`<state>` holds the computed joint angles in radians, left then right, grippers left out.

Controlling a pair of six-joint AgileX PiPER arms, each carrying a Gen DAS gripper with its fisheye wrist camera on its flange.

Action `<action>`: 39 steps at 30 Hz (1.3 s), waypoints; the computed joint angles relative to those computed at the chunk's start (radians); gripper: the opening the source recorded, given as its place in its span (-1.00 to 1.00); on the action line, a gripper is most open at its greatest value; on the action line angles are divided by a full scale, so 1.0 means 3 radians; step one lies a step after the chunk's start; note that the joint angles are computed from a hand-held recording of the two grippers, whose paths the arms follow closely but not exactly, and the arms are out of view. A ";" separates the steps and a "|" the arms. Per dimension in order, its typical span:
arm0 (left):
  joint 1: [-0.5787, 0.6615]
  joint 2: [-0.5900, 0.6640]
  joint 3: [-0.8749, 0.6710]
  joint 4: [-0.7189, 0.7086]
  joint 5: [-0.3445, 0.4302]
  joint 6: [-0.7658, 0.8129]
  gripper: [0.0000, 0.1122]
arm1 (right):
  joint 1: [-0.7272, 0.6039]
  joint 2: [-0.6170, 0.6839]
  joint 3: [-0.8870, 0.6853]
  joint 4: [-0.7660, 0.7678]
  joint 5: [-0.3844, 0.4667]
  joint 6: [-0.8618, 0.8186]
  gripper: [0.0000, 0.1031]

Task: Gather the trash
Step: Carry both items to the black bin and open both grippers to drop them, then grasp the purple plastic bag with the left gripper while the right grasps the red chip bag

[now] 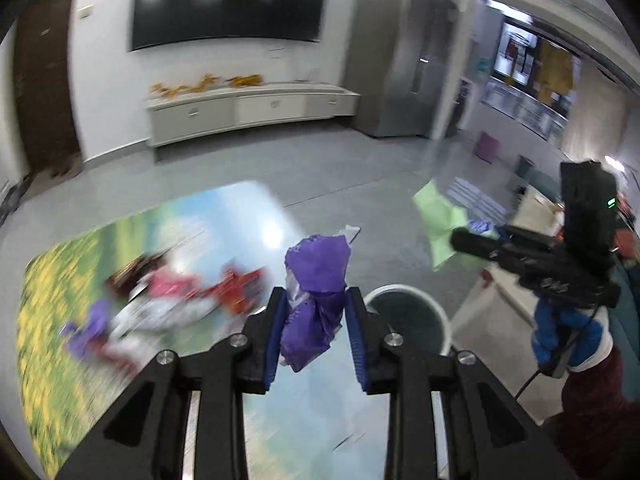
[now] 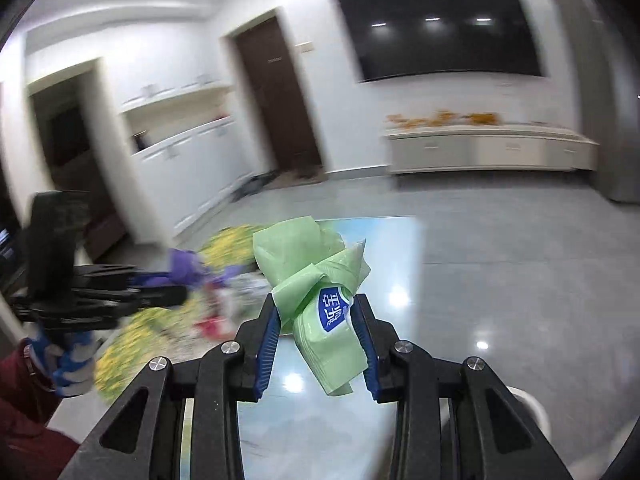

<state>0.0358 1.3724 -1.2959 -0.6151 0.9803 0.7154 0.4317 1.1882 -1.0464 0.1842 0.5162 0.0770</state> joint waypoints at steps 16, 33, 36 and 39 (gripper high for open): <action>-0.1666 0.1928 -0.1498 0.0736 0.0020 -0.1346 -0.26 | -0.1538 0.0394 0.0991 0.0222 -0.0118 -0.0174 -0.21; -0.1120 0.1284 -0.0865 0.0318 -0.0117 -0.0883 0.11 | -0.1387 0.0176 0.0734 -0.0342 0.0124 0.0696 0.20; -0.0831 0.0964 -0.0564 0.0250 -0.0187 -0.0656 0.11 | -0.0976 0.0082 0.0477 -0.0636 0.0213 0.1111 0.20; -0.0440 0.0703 -0.0347 0.0094 -0.0151 -0.0398 0.11 | -0.0461 0.0091 0.0202 -0.1134 0.0289 0.1663 0.20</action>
